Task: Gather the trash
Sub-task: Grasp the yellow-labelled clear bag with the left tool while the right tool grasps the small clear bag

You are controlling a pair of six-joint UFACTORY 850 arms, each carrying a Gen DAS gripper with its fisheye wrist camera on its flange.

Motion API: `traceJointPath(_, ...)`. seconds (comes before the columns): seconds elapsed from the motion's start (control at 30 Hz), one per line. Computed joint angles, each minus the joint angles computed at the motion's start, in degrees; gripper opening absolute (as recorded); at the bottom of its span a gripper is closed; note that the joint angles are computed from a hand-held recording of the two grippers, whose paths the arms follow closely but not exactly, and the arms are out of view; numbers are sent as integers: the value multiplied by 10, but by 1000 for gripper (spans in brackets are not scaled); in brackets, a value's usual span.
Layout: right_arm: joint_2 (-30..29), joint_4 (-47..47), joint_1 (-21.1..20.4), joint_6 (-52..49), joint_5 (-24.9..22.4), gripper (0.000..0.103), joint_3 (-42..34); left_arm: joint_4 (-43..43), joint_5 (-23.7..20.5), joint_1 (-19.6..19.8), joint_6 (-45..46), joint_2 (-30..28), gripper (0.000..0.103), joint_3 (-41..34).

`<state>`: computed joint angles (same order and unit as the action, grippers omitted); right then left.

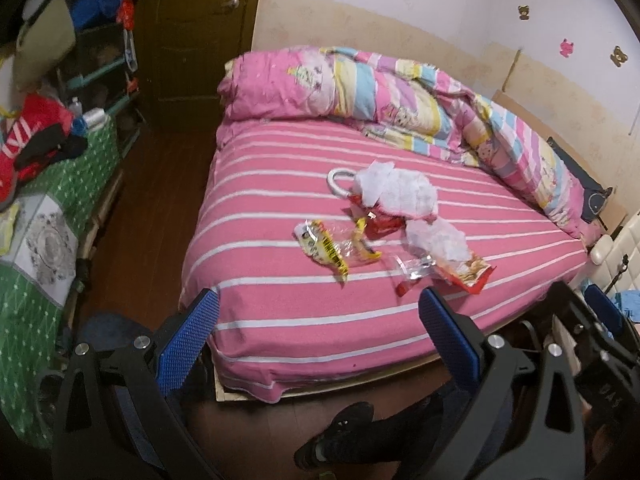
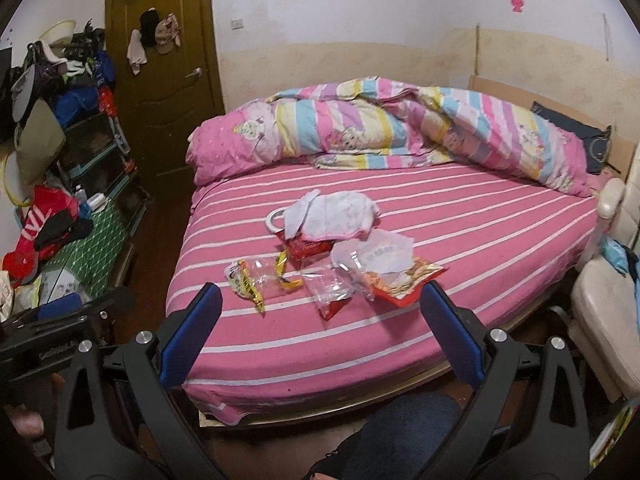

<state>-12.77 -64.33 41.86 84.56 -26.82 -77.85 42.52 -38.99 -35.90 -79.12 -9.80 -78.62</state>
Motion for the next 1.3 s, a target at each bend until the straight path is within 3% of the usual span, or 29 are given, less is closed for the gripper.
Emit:
traceJointPath(0.13, -26, 15, -15, -20, 49, 98, -6, -49, 38, 30, 52, -20, 97, 6)
traceJointPath(0.23, -56, 67, -27, -90, 86, 98, -19, -84, 65, 50, 81, -38, 97, 9)
traceJointPath(0.4, -113, 190, -48, -211, 103, 98, -55, -182, 109, 81, 175, -80, 97, -9)
traceJointPath(0.83, -254, 423, -98, -451, 86, 98, -195, -367, 144, 131, 414, -220, 97, -131)
traceJointPath(1.13, -340, 453, -113, -498, 77, 97, -288, -474, 140, 149, 574, -315, 97, -230)
traceJointPath(1.3, -375, 491, -122, -527, 76, 88, -320, -549, 140, 156, 652, -350, 97, -263)
